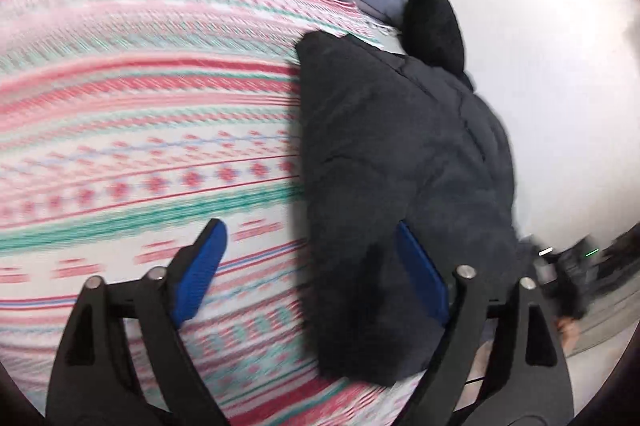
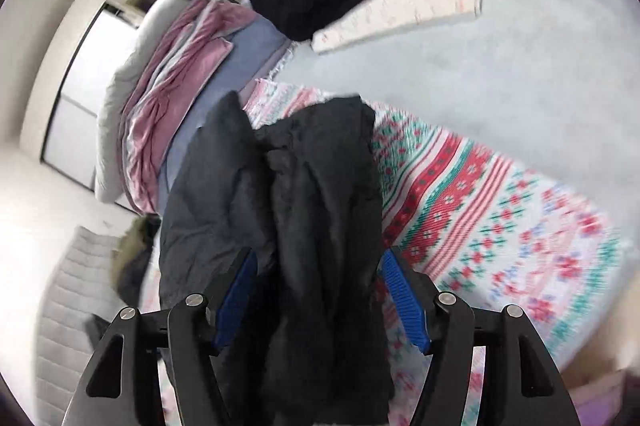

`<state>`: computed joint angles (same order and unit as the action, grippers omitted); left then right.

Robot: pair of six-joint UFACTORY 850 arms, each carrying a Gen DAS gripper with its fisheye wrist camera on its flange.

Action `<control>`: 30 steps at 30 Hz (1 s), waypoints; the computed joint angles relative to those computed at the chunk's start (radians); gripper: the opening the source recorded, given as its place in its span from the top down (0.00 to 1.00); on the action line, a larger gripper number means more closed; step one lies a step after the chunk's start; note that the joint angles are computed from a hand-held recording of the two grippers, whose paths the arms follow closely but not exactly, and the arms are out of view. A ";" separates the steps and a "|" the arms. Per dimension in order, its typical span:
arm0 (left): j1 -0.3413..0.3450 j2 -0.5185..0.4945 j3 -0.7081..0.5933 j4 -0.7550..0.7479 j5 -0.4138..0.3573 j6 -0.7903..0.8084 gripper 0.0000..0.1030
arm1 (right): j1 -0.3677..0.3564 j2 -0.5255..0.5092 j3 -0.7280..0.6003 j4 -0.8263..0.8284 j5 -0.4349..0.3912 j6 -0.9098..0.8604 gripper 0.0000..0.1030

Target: Fold large clothes

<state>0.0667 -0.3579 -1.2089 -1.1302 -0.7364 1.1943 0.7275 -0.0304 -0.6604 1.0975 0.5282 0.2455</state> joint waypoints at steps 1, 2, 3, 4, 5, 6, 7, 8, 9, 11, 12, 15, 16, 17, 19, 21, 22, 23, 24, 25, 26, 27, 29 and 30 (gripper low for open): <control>0.005 0.052 0.055 -0.004 0.046 0.043 0.06 | 0.031 0.005 0.003 0.098 0.023 -0.105 0.34; 0.006 0.108 0.113 -0.015 0.097 0.098 0.04 | 0.069 0.009 -0.012 0.197 0.052 -0.209 0.31; 0.008 0.144 0.153 -0.022 0.138 0.142 0.03 | 0.110 0.004 -0.037 0.297 0.089 -0.314 0.28; -0.006 0.178 0.185 -0.021 0.173 0.151 0.03 | 0.122 0.006 -0.062 0.382 0.104 -0.419 0.24; -0.011 0.214 0.220 -0.007 0.205 0.157 0.03 | 0.160 -0.004 -0.084 0.481 0.145 -0.523 0.22; -0.017 0.226 0.227 0.016 0.225 0.139 0.03 | 0.204 -0.029 -0.120 0.584 0.200 -0.628 0.21; -0.021 0.251 0.255 0.039 0.246 0.127 0.03 | 0.231 -0.050 -0.161 0.678 0.235 -0.733 0.21; -0.030 0.289 0.290 0.084 0.273 0.092 0.03 | 0.258 -0.065 -0.190 0.765 0.269 -0.835 0.20; -0.037 0.320 0.318 0.135 0.292 0.047 0.03 | 0.292 -0.093 -0.224 0.820 0.308 -0.895 0.20; -0.048 0.377 0.372 0.179 0.318 0.001 0.03 | 0.324 -0.136 -0.270 0.889 0.342 -0.967 0.17; -0.048 0.409 0.403 0.159 0.322 0.022 0.03 | 0.338 -0.159 -0.292 0.917 0.357 -0.996 0.17; -0.055 0.468 0.485 0.018 0.353 0.135 0.03 | 0.378 -0.223 -0.355 0.991 0.405 -1.062 0.17; -0.061 0.478 0.501 -0.007 0.363 0.144 0.02 | 0.386 -0.244 -0.376 1.017 0.417 -1.089 0.17; -0.065 0.488 0.521 -0.038 0.378 0.160 0.02 | 0.390 -0.261 -0.394 1.038 0.427 -1.115 0.17; -0.100 0.497 0.553 -0.143 0.448 0.234 0.02 | 0.399 -0.296 -0.433 1.079 0.454 -1.169 0.17; -0.133 0.506 0.586 -0.298 0.511 0.378 0.02 | 0.406 -0.328 -0.463 1.108 0.474 -1.211 0.17; -0.148 0.504 0.598 -0.345 0.537 0.424 0.02 | 0.407 -0.338 -0.472 1.116 0.481 -1.223 0.17; -0.154 0.501 0.605 -0.350 0.546 0.437 0.02 | 0.411 -0.350 -0.482 1.121 0.488 -1.231 0.17; -0.160 0.493 0.605 -0.313 0.548 0.411 0.02 | 0.413 -0.357 -0.486 1.122 0.489 -1.234 0.17; -0.164 0.480 0.598 -0.234 0.543 0.343 0.02 | 0.414 -0.364 -0.490 1.124 0.489 -1.234 0.17; -0.162 0.465 0.588 -0.166 0.531 0.273 0.02 | 0.414 -0.368 -0.491 1.127 0.489 -1.233 0.17; -0.158 0.456 0.582 -0.140 0.521 0.241 0.02 | 0.414 -0.376 -0.496 1.134 0.496 -1.230 0.17; -0.146 0.448 0.577 -0.143 0.501 0.224 0.02 | 0.414 -0.390 -0.505 1.142 0.505 -1.224 0.17; -0.142 0.446 0.575 -0.149 0.489 0.229 0.02 | 0.415 -0.396 -0.508 1.146 0.507 -1.224 0.17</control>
<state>-0.0754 0.0880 -0.6335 -1.2789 -0.2477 1.4233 1.1422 -0.4260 -1.1686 2.2432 1.0355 -0.9781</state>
